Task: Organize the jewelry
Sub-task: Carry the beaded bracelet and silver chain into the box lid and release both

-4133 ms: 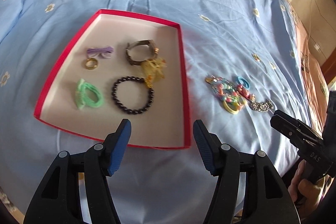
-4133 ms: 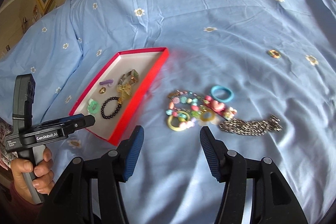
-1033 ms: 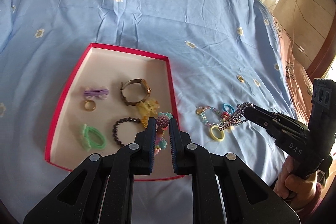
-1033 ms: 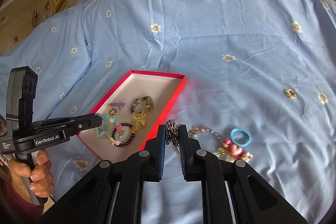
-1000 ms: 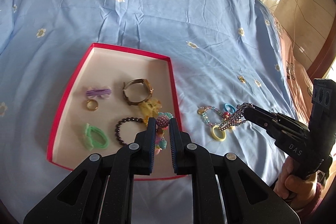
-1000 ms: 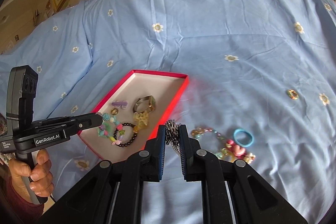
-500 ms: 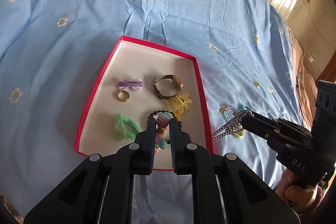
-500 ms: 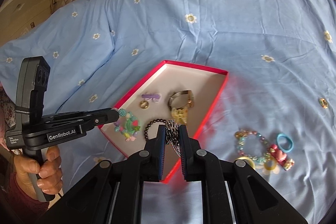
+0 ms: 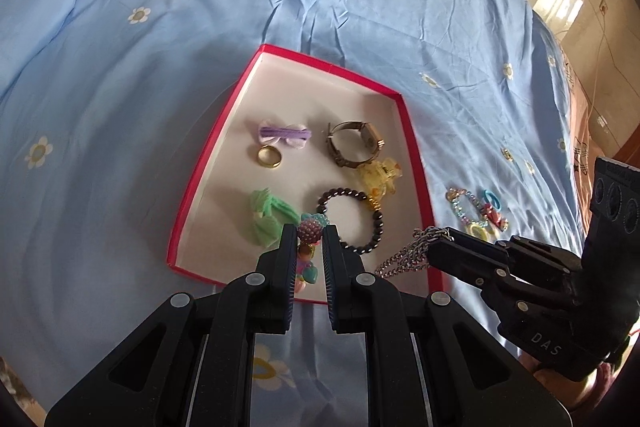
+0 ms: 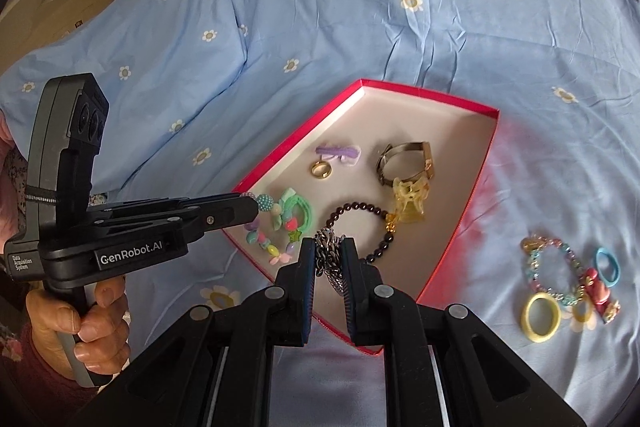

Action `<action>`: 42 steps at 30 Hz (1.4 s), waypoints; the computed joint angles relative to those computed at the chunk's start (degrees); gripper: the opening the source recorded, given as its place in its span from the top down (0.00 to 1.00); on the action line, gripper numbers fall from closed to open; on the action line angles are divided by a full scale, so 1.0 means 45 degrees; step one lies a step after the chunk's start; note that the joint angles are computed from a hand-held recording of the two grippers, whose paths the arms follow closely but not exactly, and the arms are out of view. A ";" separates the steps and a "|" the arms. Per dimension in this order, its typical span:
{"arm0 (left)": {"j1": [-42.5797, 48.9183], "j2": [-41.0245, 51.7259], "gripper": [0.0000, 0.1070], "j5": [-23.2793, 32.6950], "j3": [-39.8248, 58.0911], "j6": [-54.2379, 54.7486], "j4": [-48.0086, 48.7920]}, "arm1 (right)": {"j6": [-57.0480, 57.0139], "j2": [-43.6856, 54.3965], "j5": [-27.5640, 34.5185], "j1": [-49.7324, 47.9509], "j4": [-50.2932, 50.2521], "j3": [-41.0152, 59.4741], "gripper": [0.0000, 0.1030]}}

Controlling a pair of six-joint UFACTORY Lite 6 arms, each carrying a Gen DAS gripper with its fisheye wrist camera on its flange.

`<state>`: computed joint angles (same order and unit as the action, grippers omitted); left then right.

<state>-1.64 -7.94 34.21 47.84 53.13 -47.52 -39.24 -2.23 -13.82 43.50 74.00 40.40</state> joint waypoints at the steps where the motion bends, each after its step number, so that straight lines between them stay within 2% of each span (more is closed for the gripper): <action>1: 0.0098 0.0087 0.90 -0.0036 -0.0025 0.0086 -0.0024 | 0.0628 0.0186 0.0085 -0.0075 -0.0604 0.0018 0.88; 4: 0.0301 0.0485 0.90 -0.0253 0.0023 0.0223 -0.0039 | 0.3132 0.0722 0.0370 -0.0416 -0.3045 -0.0021 0.88; 7: 0.0379 0.0953 0.90 -0.0611 0.0098 0.0191 0.0037 | 0.4432 0.1162 0.0466 -0.0669 -0.4341 0.0005 0.88; 17: 0.0442 0.1990 0.89 -0.1314 0.0313 -0.0024 0.0292 | 0.6176 0.2421 0.0933 -0.1255 -0.6316 0.0416 0.88; 24: 0.0358 0.2150 0.89 -0.1503 0.0366 -0.0162 0.0488 | 0.5940 0.2588 0.1093 -0.1385 -0.6139 0.0456 0.88; 34: 0.0023 0.2161 0.89 -0.1917 0.0286 -0.0829 0.1013 | 0.3357 0.2909 0.1304 -0.1340 -0.3631 0.0920 0.86; 39: 0.0007 0.2153 0.81 -0.1812 0.0307 -0.0849 0.0986 | 0.4259 0.2924 0.1437 -0.1423 -0.4453 0.0956 0.86; 42: -0.0032 0.2034 0.72 -0.1827 0.0276 -0.0949 0.0950 | 0.6439 0.2849 0.1485 -0.1586 -0.6556 0.0843 0.81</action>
